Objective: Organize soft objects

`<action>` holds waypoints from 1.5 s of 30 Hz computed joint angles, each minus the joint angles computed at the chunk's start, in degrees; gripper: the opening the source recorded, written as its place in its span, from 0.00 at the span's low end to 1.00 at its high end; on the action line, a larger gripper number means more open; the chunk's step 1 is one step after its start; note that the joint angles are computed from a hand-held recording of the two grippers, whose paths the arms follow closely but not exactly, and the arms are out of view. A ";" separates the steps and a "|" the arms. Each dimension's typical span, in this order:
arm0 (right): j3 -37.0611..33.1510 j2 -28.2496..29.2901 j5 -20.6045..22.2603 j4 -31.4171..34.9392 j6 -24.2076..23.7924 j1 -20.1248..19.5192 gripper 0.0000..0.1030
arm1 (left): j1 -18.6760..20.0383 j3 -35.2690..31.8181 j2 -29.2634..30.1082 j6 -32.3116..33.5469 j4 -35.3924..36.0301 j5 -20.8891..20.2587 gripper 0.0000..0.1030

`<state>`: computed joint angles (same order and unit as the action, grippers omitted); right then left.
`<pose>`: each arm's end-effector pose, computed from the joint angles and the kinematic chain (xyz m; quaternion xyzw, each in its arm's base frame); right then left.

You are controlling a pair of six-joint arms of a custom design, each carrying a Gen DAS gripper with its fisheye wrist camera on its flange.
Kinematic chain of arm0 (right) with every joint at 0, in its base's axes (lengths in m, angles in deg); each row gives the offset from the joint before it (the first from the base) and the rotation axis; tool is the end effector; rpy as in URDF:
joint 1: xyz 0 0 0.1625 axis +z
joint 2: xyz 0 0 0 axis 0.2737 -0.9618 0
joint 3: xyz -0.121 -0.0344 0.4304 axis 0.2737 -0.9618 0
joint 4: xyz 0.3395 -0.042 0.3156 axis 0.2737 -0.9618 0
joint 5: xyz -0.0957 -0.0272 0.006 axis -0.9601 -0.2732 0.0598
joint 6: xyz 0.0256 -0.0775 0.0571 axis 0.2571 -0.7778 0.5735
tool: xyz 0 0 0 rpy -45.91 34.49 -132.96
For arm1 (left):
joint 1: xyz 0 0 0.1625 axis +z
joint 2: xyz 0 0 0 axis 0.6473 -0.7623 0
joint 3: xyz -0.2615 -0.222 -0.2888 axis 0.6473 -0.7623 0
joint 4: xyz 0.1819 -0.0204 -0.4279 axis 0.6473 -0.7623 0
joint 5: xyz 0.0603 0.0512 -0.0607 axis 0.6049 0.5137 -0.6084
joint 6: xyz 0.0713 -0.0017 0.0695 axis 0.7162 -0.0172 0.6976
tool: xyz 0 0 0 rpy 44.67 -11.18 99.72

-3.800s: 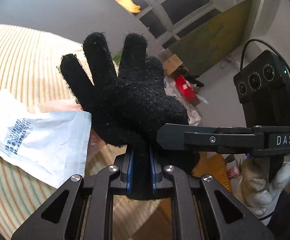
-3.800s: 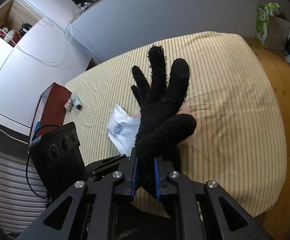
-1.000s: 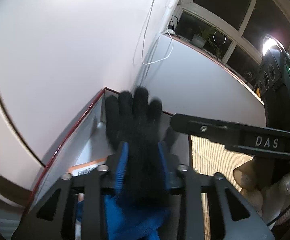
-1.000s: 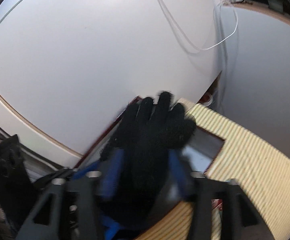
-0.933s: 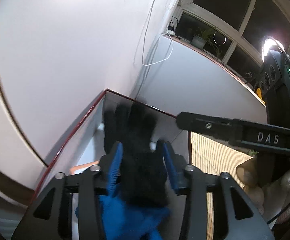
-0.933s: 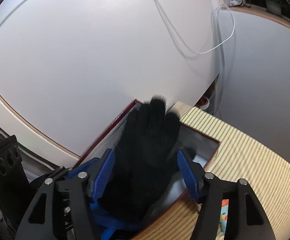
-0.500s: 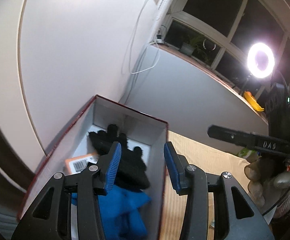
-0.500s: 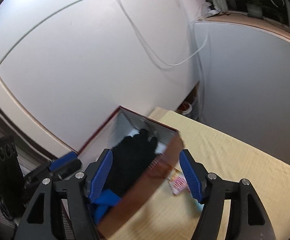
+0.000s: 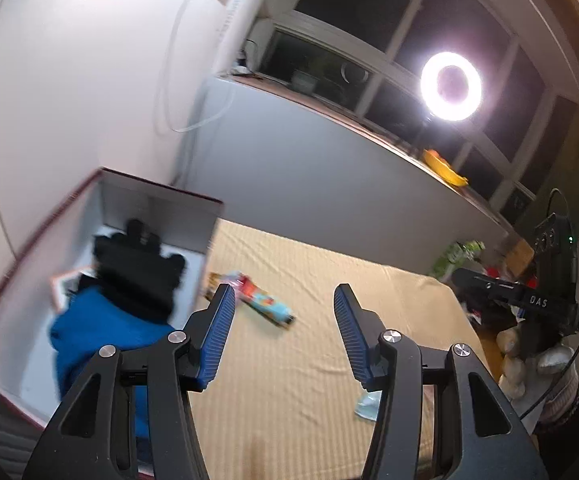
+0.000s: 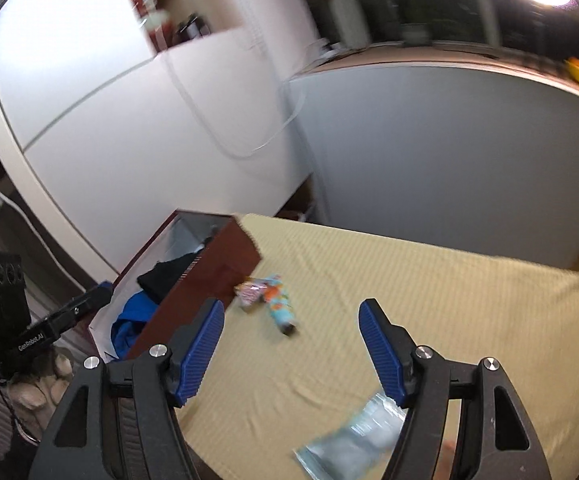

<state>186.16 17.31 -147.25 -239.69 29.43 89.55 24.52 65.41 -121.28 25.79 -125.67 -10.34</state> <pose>0.2377 -0.5018 0.1136 0.1607 -0.9114 0.3371 0.1728 -0.0593 -0.5129 0.2509 0.2278 0.9041 -0.3468 0.1026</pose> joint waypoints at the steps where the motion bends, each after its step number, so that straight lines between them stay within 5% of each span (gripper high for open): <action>1: 1.67 -1.11 -0.24 -1.55 0.09 -0.44 0.64 | -0.26 0.56 0.18 -0.12 -0.14 -0.59 0.49; 5: 8.96 -4.69 -2.07 -10.20 -1.19 -2.26 0.67 | -1.16 1.77 2.08 -0.80 0.19 -2.40 0.49; 7: 12.54 -5.47 -3.01 -16.28 -2.60 -3.38 0.84 | -1.40 2.04 3.64 -0.70 0.12 -2.80 0.51; 9: 15.20 -5.21 -3.77 -22.09 -4.18 -4.51 0.89 | -1.72 2.19 5.39 -0.68 0.38 -3.47 0.56; 14: 18.73 -3.75 -8.14 -27.90 -7.98 -6.59 0.89 | -2.48 1.98 9.33 -1.42 1.44 -5.38 0.57; 22: 20.13 -2.99 -10.48 -26.86 -5.11 -11.16 0.90 | -5.15 1.13 16.59 -0.14 3.28 -4.97 0.63; 45: 15.58 1.27 -10.91 -20.12 -7.46 -15.75 0.90 | -9.50 -4.36 30.09 5.35 1.54 9.49 0.63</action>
<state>201.74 18.58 -158.16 -259.82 21.98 73.80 15.02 61.05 -91.19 31.14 -124.13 -0.84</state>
